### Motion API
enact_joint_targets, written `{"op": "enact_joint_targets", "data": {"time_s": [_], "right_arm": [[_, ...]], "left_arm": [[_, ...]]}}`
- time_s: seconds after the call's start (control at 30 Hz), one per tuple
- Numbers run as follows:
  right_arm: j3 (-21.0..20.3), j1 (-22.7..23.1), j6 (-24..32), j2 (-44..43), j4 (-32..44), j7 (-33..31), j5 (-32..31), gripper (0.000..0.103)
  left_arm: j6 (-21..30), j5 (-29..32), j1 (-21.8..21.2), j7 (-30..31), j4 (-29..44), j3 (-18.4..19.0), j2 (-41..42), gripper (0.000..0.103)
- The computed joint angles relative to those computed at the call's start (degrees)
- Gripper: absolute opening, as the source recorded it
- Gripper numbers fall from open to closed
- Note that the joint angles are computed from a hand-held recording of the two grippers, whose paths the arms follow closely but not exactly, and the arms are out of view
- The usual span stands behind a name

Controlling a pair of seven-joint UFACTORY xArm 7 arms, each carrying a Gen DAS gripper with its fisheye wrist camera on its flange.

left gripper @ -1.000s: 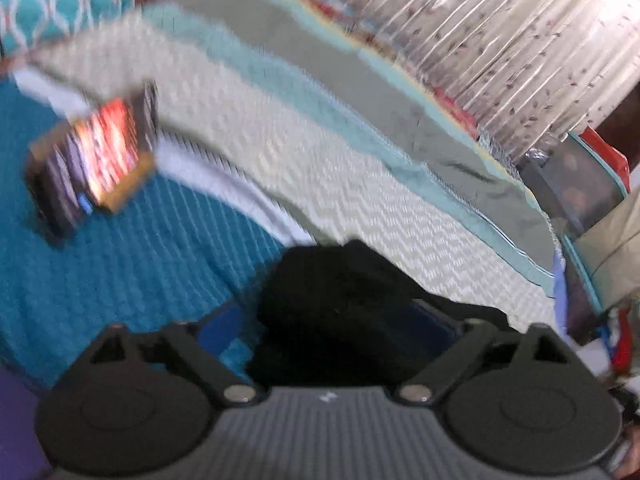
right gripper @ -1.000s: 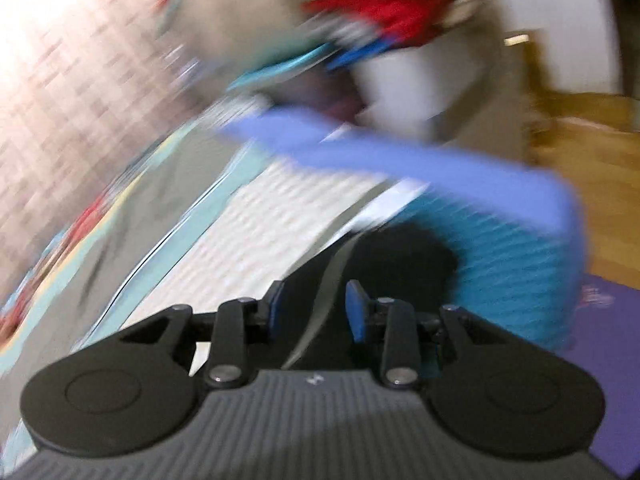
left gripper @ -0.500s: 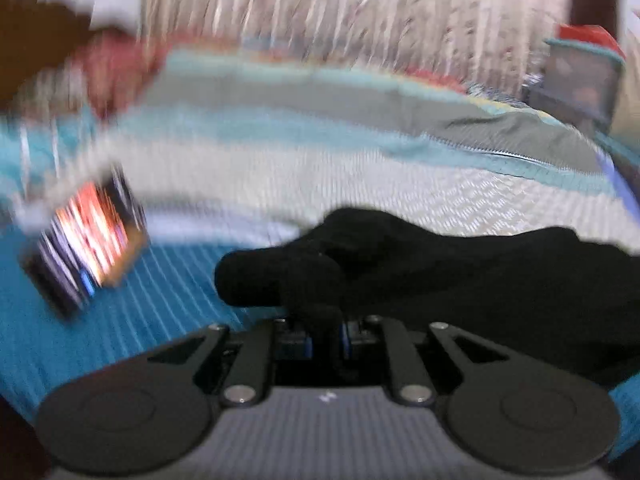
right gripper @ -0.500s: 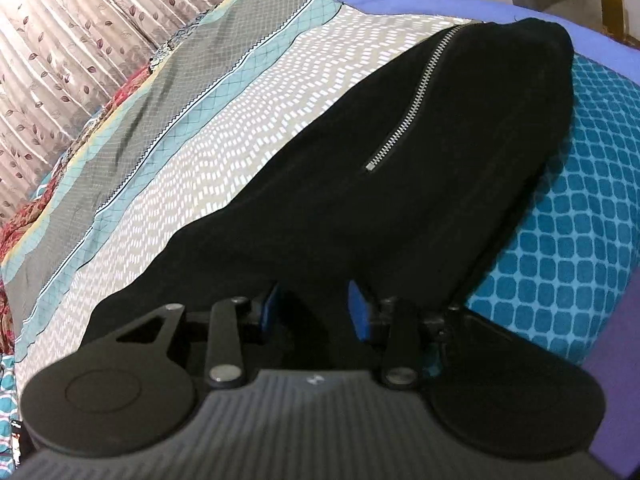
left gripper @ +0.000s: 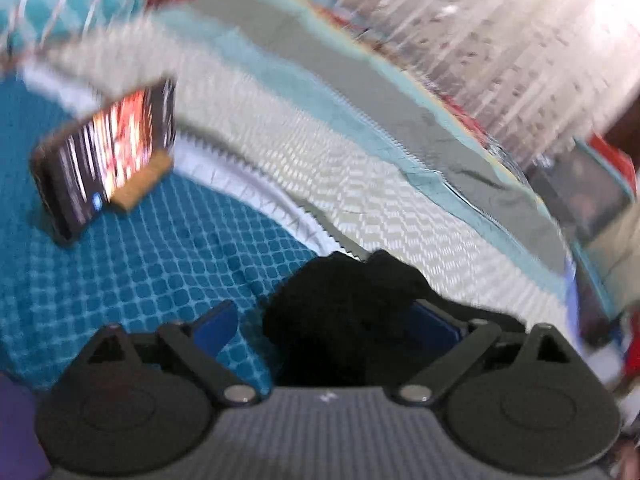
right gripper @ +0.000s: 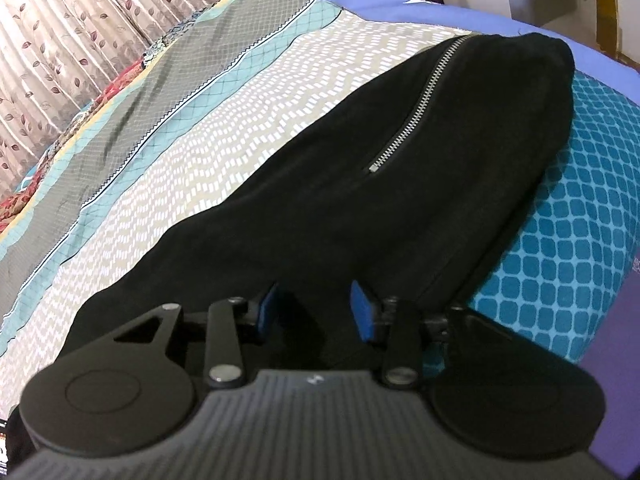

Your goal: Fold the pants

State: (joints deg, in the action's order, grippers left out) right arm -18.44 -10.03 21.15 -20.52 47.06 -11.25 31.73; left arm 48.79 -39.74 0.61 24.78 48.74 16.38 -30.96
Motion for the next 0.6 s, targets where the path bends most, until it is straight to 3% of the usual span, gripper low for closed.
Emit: {"op": "enact_joint_targets", "data": {"time_s": [0.07, 0.13, 0.17, 0.2, 0.23, 0.27, 0.33, 0.37, 0.47, 0.5, 0.53, 0.57, 0.6], "right_arm": [[-0.46, -0.01, -0.28, -0.51, -0.59, -1.48, -0.21, 0.048], [-0.22, -0.14, -0.79, -0.93, -1.12, -1.70, -0.62, 0.048], [0.07, -0.27, -1.09, -1.25, -1.50, -1.24, -0.73, 0.048], [-0.66, 0.24, -1.00, -1.23, -1.40, -1.79, -0.12, 0.048], [-0.98, 0.48, -1.02, -1.26, -1.41, -1.80, 0.41, 0.048], [-1.23, 0.60, -0.84, -1.26, -1.31, -1.71, 0.83, 0.048], [-2.01, 1.03, -0.34, -1.42, -1.03, -2.33, 1.85, 0.048], [-3.21, 2.14, -0.75, -2.07, -1.20, -3.79, 3.93, 0.048], [-9.22, 8.11, -6.73, -5.99, -3.23, -11.55, 14.41, 0.048], [-10.88, 9.56, -8.94, -7.21, -3.85, -13.25, 16.49, 0.048], [-12.21, 10.44, -10.72, -7.97, -4.32, -14.16, 17.45, 0.048], [-13.18, 10.56, -12.16, -8.32, -4.68, -14.23, 17.53, 0.048], [-14.30, 10.91, -13.04, -8.41, -4.84, -14.05, 17.41, 0.048]], "left_arm": [[3.31, -2.21, -1.92, 1.81, 3.57, 1.86, 5.76, 0.098], [9.63, -3.01, -1.24, 1.07, 7.30, 1.10, 11.36, 0.099], [11.41, -4.12, -3.12, 0.28, 8.03, 1.76, 13.46, 0.099], [10.79, -4.36, -2.92, 0.13, 7.53, 0.02, 13.85, 0.099], [7.77, -2.21, -1.07, 1.02, 6.36, -4.12, 12.52, 0.091], [2.61, 0.63, -1.62, 2.34, 4.22, -6.57, 10.46, 0.049], [-4.03, 1.89, -2.06, 4.08, 0.82, -8.95, 5.91, 0.030], [-6.79, 1.10, -2.43, 4.04, -0.57, -8.80, 3.75, 0.026], [-21.40, 7.43, 1.03, -1.39, -8.18, -14.42, -4.39, 0.027], [-24.39, 8.47, 5.30, -3.16, -10.25, -18.80, -5.92, 0.028], [-24.98, 11.91, 8.38, -7.04, -11.34, -21.74, -6.36, 0.035], [-23.18, 16.76, 9.05, -11.48, -11.19, -22.43, -5.45, 0.043], [-19.20, 19.30, 9.44, -13.52, -9.86, -22.48, -3.93, 0.044]]}}
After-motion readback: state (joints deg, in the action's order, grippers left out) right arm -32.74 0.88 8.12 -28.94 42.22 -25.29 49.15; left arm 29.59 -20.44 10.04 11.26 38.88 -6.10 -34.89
